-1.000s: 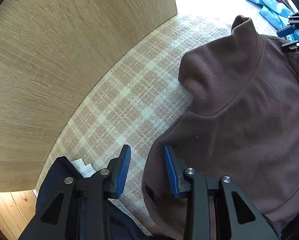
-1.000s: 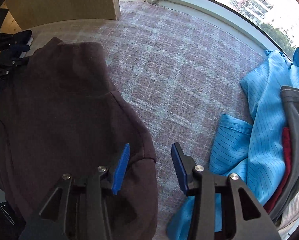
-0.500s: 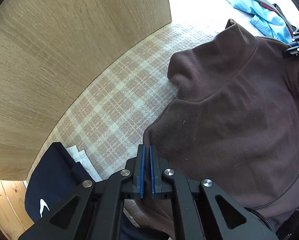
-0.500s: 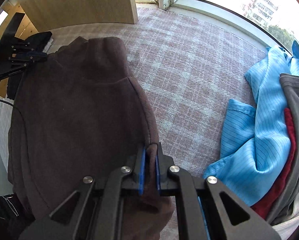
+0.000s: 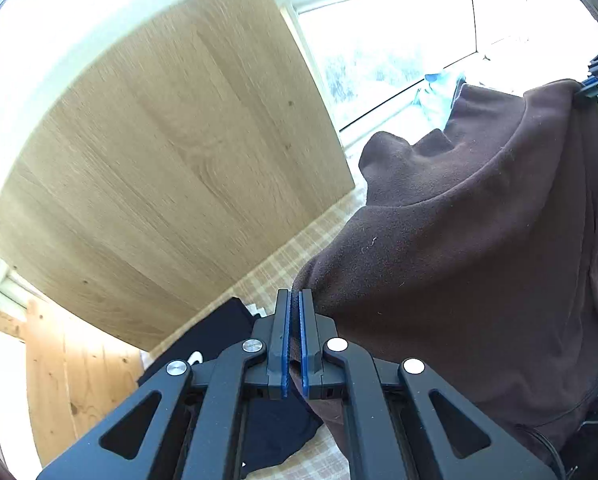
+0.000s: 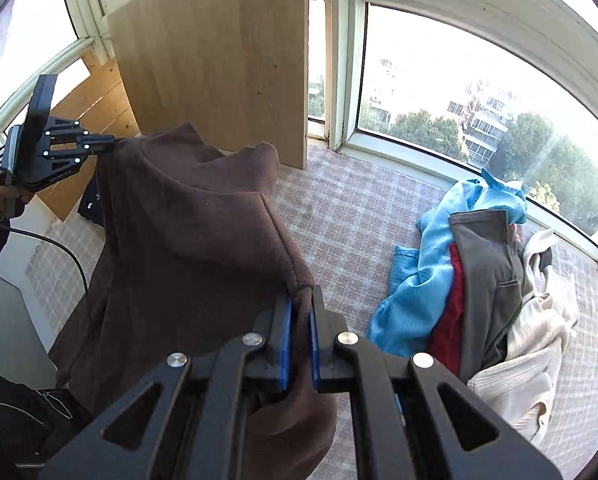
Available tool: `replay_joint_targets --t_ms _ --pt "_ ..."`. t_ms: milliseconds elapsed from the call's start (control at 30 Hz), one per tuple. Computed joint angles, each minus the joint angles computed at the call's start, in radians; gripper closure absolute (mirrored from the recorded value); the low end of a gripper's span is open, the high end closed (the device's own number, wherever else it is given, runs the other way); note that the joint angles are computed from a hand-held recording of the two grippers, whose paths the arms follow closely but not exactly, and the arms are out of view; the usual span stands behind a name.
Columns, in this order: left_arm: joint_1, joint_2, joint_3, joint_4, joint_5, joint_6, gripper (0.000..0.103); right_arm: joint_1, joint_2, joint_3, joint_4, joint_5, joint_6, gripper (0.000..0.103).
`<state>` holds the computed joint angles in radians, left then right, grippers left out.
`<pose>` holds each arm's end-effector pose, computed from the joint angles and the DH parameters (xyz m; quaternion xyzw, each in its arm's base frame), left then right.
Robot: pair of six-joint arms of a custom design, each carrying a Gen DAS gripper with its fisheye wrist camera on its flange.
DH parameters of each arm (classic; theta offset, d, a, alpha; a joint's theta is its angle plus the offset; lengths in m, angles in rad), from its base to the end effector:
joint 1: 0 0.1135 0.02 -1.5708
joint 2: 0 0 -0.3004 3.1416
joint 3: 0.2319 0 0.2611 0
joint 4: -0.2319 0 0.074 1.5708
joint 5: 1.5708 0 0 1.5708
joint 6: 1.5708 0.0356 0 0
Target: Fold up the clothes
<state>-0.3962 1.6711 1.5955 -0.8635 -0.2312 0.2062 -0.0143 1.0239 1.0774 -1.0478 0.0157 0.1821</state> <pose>0.3465 -0.1361 0.3653 0.2459 0.9123 0.0799 0.3176 0.1740 -0.0030 0.3517 0.0962 0.9539 0.0163 0.2839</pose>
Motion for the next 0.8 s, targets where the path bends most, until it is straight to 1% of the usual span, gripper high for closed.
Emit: replay_joint_targets --t_ms 33,67,100,167,233,300,333,367,400,433,467,533,567,633,700,733,800 --pt "-0.009 -0.019 0.027 -0.024 -0.014 0.003 0.1 0.003 -0.013 0.048 -0.042 0.013 -0.001 0.096" --pt "-0.017 -0.031 0.058 -0.047 -0.028 0.007 0.1 -0.028 -0.01 0.099 -0.075 -0.005 -0.024 0.096" --pt "-0.019 -0.017 0.095 -0.057 -0.037 0.013 0.1 -0.06 -0.003 0.15 -0.105 -0.023 -0.049 0.096" --pt "-0.013 0.041 0.17 -0.056 -0.05 0.012 0.1 -0.12 0.033 0.203 -0.108 -0.036 -0.112 0.096" --pt "-0.004 0.143 0.246 -0.047 -0.062 0.023 0.1 -0.162 0.092 0.184 -0.024 0.003 -0.166 0.096" --pt "0.004 0.279 0.314 -0.032 -0.094 0.032 0.098 -0.204 0.196 0.146 0.07 0.022 -0.219 0.096" --pt "0.008 0.355 0.358 -0.037 -0.108 0.033 0.096 -0.235 0.264 0.113 0.136 0.009 -0.234 0.096" --pt "0.014 0.426 0.387 -0.033 -0.126 0.032 0.096 -0.251 0.345 0.09 0.187 0.011 -0.246 0.093" --pt "0.02 0.491 0.418 -0.041 -0.146 0.029 0.096 -0.261 0.436 0.077 0.227 0.036 -0.254 0.088" --pt "0.028 0.556 0.458 -0.057 -0.162 0.023 0.096 -0.268 0.521 0.061 0.269 0.065 -0.251 0.075" --pt "0.041 0.591 0.479 -0.073 -0.148 0.014 0.096 -0.275 0.587 0.047 0.306 0.082 -0.252 0.073" --pt "0.07 0.588 0.446 -0.076 -0.112 -0.008 0.096 -0.297 0.645 0.005 0.358 0.073 -0.259 0.073" --pt "0.084 0.569 0.398 -0.055 -0.094 -0.015 0.096 -0.307 0.668 -0.019 0.387 0.066 -0.263 0.073" --pt "0.095 0.433 0.198 -0.006 -0.062 -0.018 0.096 -0.325 0.61 -0.096 0.4 0.016 -0.263 0.073" --pt "0.106 0.301 0.016 0.033 -0.031 -0.022 0.095 -0.326 0.523 -0.187 0.397 -0.03 -0.264 0.066" --pt "0.102 0.214 -0.096 0.044 -0.03 -0.05 0.095 -0.317 0.467 -0.237 0.385 -0.05 -0.263 0.062" --pt "0.099 0.06 -0.297 0.059 -0.025 -0.1 0.095 -0.283 0.335 -0.354 0.367 -0.078 -0.225 0.062"
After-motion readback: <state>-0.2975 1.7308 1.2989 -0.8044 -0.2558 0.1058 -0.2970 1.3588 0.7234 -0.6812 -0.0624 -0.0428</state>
